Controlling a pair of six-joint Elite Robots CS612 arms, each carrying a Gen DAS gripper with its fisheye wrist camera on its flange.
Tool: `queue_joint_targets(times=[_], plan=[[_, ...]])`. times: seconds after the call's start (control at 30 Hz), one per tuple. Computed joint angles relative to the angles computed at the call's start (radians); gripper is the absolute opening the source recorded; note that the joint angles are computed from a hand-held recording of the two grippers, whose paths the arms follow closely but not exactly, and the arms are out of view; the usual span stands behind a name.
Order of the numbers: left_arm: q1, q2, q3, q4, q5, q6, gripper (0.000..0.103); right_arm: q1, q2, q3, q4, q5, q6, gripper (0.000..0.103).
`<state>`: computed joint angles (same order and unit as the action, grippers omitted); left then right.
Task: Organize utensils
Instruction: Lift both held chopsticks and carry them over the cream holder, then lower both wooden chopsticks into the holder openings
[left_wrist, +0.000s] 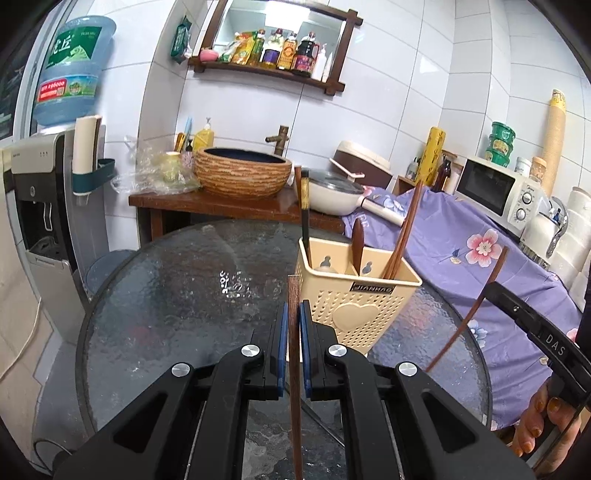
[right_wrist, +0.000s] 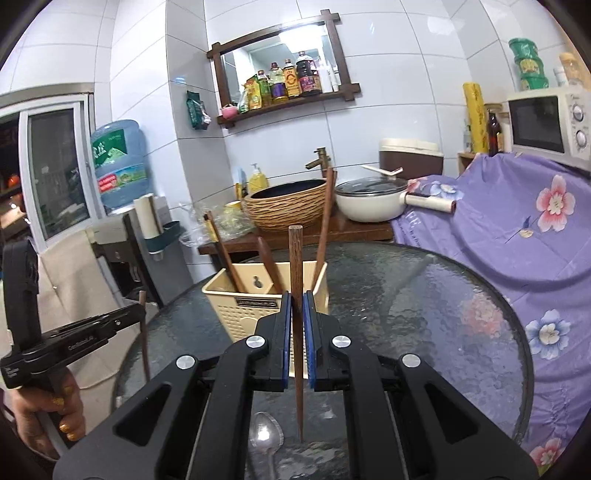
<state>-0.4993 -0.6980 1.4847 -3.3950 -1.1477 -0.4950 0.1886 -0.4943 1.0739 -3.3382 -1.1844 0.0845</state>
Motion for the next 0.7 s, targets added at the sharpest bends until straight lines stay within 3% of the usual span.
queue_joint_targets(times=[0.1,0.7], plan=[[-0.004,-0.006,0.004,-0.019,0.005,0.017,0.006,-0.006,-0.006,0.004,0.011,0.041,0.017,0.007],[-0.011,-0.036,0.024,-0.081,-0.013,0.070,0.006,-0.007,-0.037,0.024,-0.007,0.110,0.000,0.007]])
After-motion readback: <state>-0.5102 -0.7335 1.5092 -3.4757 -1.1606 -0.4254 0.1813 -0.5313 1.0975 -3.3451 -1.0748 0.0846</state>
